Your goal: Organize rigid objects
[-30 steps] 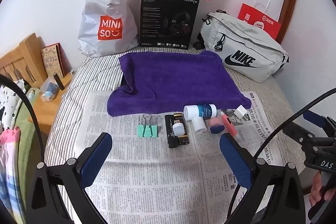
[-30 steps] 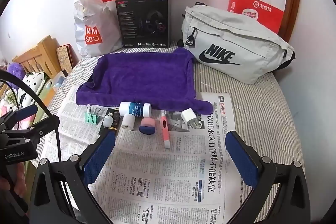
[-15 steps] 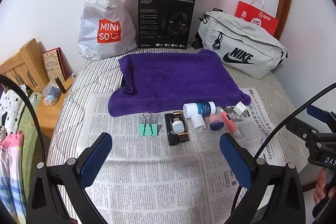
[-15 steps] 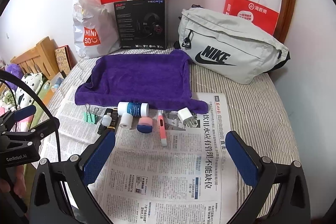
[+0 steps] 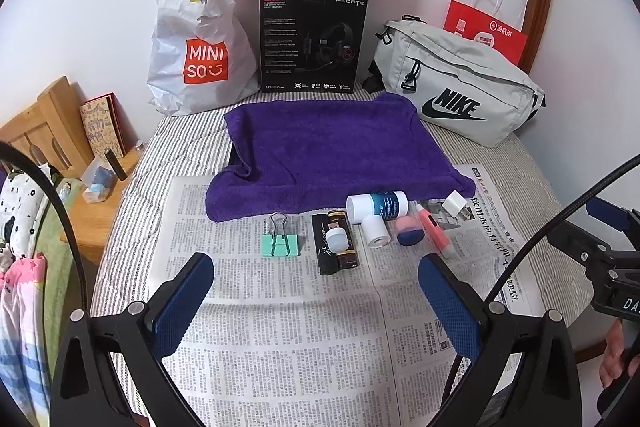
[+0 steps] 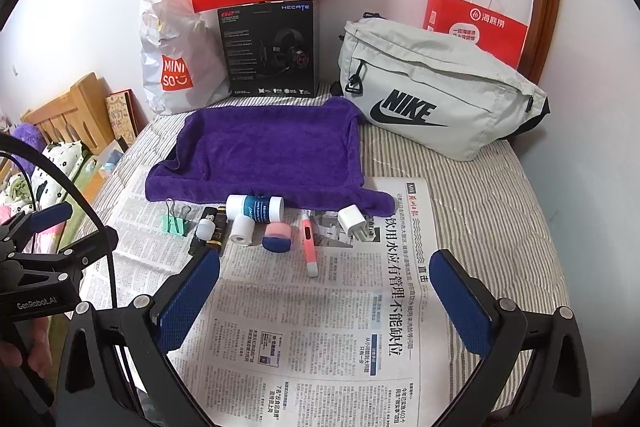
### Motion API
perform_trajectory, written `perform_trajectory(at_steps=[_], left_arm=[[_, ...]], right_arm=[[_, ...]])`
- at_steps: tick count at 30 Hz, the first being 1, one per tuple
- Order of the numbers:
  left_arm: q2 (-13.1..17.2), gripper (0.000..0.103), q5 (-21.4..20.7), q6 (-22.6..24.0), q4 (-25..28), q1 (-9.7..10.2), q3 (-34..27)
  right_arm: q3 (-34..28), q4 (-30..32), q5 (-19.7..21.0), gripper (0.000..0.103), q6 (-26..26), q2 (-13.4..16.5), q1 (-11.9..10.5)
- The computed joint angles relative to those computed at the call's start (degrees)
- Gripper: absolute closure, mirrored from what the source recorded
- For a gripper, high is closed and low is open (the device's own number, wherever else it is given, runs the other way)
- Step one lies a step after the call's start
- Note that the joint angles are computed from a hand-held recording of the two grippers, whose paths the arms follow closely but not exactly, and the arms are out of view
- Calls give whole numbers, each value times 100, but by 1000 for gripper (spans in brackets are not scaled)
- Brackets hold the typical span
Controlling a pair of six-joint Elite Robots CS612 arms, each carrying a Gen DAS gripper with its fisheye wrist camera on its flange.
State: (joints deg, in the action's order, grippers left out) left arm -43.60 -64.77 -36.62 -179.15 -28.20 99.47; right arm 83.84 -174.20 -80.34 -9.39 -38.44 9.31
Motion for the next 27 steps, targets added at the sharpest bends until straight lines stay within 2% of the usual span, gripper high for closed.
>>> perform_trajectory(at_steps=[27], left_arm=[[-28, 0, 62, -4, -85, -42, 51]], right_arm=[[50, -45, -11, 0, 7, -16, 19]])
